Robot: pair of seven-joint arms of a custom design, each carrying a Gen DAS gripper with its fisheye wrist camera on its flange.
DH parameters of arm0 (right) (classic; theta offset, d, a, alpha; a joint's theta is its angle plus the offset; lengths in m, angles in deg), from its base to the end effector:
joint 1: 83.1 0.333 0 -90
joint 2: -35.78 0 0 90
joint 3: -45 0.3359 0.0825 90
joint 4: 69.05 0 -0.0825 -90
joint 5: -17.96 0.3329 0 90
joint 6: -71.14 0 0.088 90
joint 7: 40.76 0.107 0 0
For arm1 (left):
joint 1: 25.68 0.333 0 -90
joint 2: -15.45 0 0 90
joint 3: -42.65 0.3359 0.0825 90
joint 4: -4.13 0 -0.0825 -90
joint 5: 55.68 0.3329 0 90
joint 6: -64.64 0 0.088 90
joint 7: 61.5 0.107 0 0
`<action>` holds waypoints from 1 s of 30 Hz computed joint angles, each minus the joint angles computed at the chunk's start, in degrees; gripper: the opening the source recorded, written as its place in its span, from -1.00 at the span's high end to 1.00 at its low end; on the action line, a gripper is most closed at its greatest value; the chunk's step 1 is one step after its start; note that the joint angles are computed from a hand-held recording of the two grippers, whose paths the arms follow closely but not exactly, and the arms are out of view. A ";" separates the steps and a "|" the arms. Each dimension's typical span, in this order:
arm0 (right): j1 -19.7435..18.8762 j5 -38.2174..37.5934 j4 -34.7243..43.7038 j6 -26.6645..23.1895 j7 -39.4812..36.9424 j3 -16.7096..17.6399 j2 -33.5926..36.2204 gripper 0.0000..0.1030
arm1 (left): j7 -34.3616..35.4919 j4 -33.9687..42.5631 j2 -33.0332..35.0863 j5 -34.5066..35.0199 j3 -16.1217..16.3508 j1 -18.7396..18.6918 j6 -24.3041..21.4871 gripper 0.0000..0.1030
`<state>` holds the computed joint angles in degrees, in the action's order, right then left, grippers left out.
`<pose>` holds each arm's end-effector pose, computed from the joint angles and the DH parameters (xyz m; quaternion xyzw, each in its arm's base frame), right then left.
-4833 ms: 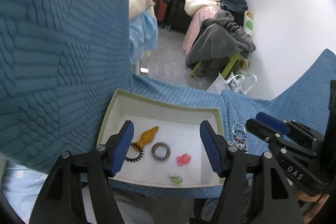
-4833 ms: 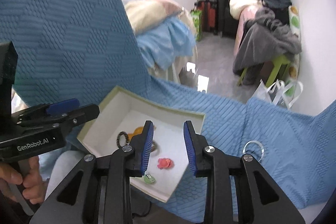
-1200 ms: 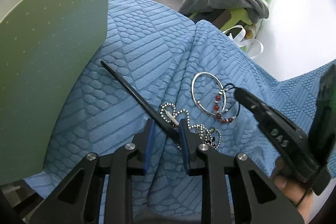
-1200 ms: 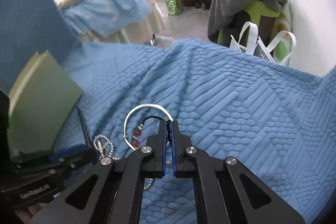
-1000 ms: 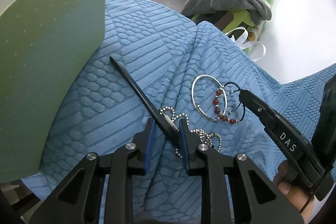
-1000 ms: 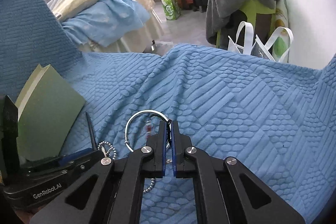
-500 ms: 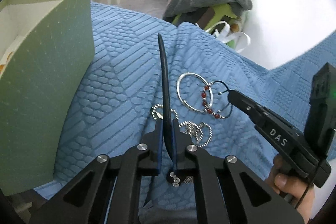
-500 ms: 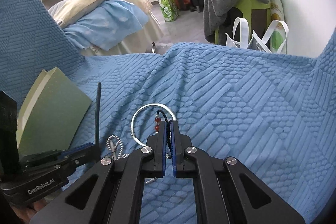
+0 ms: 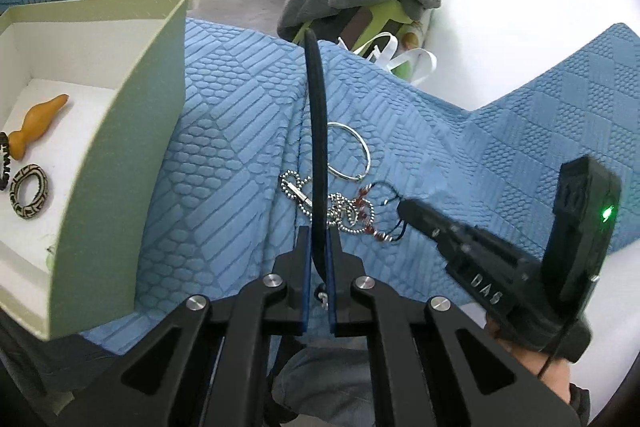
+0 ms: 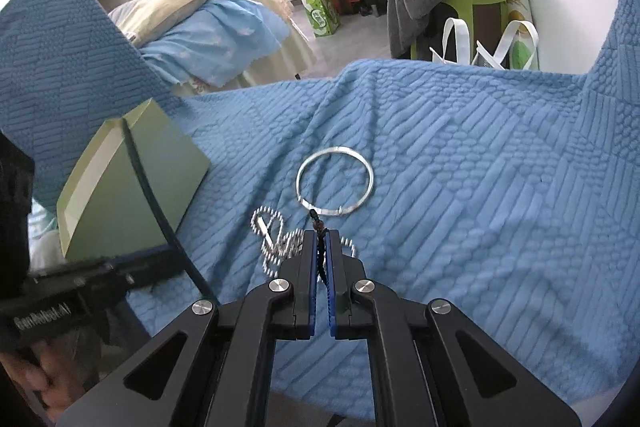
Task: Organize jewelry
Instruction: 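Lift the beaded bracelet free of the chain with the right tool while the left tool lifts the hairpin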
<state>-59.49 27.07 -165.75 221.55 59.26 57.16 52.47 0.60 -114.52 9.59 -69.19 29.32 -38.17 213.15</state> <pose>0.5379 0.3601 0.5453 -0.7622 0.5572 -0.0396 0.3272 0.4687 -0.2277 0.5853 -0.7325 0.6040 -0.3133 0.0208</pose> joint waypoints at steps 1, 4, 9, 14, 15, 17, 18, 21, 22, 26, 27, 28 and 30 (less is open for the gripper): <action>0.41 -0.66 -0.64 -0.23 0.84 -0.27 -0.53 0.96 | 0.48 -0.21 -0.42 -0.45 0.12 -0.06 0.02 0.89; 1.41 -2.24 -2.85 -0.07 3.09 -0.70 -2.18 0.96 | 2.39 -0.77 -1.66 -2.29 0.54 -0.17 -0.68 0.89; 1.94 -2.10 -5.71 -1.24 6.47 -0.71 -3.91 0.95 | 4.16 -1.54 -2.82 -3.79 0.77 0.14 -1.01 0.89; 3.11 -5.61 -4.93 -5.49 11.25 -1.88 -3.38 0.74 | 5.09 -1.85 -3.17 -4.61 0.92 0.52 -1.40 0.89; 3.11 -6.08 -4.78 -5.87 11.97 -2.02 -3.25 0.46 | 5.22 -1.81 -3.10 -4.50 0.88 0.59 -1.51 0.89; 2.74 -5.95 -4.85 -5.99 12.54 -1.98 -3.05 0.43 | 5.64 -1.83 -2.97 -5.08 0.97 0.60 -1.55 0.89; 2.69 -6.34 -4.85 -6.12 12.88 -2.09 -2.95 0.43 | 5.77 -1.83 -2.85 -5.29 0.99 0.62 -1.48 0.89; 3.10 -9.02 -4.17 -6.42 14.15 -2.51 -2.37 0.27 | 6.26 -1.90 -2.76 -5.78 1.11 0.74 -1.61 0.89; 3.06 -9.43 -4.04 -6.17 13.99 -2.45 -2.16 0.26 | 6.37 -1.94 -2.72 -5.85 1.11 0.77 -1.58 0.89; 4.10 -13.59 -1.74 -6.95 13.87 -2.72 -0.30 0.26 | 6.35 -1.85 -2.51 -5.24 0.85 0.88 -1.87 0.89; 4.47 -14.78 -0.74 -7.94 13.83 -2.87 0.39 0.26 | 6.12 -1.61 -2.18 -5.08 0.74 0.86 -1.90 0.89; 5.42 -17.46 -0.06 -8.34 14.55 -3.50 0.86 0.28 | 6.08 -1.66 -2.20 -5.10 0.75 0.83 -1.98 0.89; 6.56 -20.79 0.84 -9.58 16.01 -4.26 1.36 0.61 | 6.14 -1.62 -2.06 -4.89 0.79 0.84 -2.10 0.89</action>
